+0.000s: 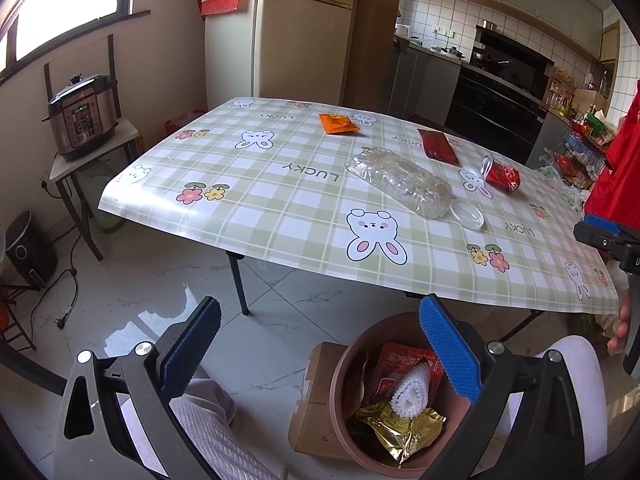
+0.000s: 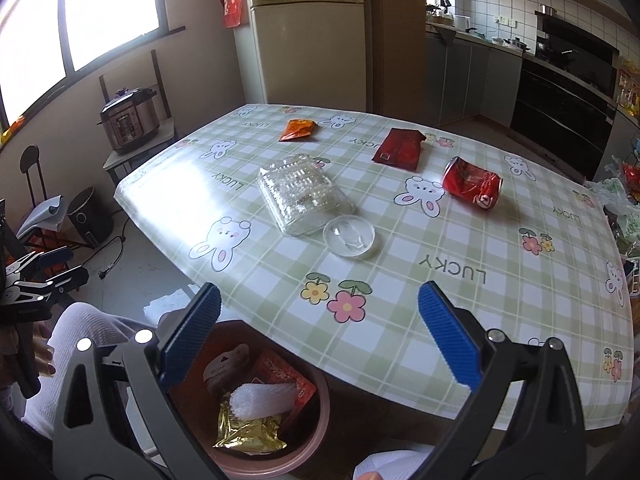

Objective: Collect trash
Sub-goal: 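Reach the right tool to the crushed red Coca-Cola can and close on it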

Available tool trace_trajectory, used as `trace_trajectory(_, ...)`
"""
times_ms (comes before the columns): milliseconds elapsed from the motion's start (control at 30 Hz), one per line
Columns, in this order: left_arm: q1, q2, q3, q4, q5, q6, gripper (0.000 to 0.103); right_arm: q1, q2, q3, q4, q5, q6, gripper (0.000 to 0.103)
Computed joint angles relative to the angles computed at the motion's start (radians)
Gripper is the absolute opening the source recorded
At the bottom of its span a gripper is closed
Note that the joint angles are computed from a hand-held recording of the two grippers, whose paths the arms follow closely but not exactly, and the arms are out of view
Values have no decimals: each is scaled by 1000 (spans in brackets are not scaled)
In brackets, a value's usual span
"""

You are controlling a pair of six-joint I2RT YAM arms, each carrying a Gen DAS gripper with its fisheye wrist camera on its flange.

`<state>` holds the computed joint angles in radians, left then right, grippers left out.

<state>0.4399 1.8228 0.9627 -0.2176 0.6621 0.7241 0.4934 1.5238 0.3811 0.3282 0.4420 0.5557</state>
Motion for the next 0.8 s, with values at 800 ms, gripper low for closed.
trace_trajectory(800, -384, 346, 539, -36, -234, -246, 97, -667, 551, 573, -131, -337, -774, 97)
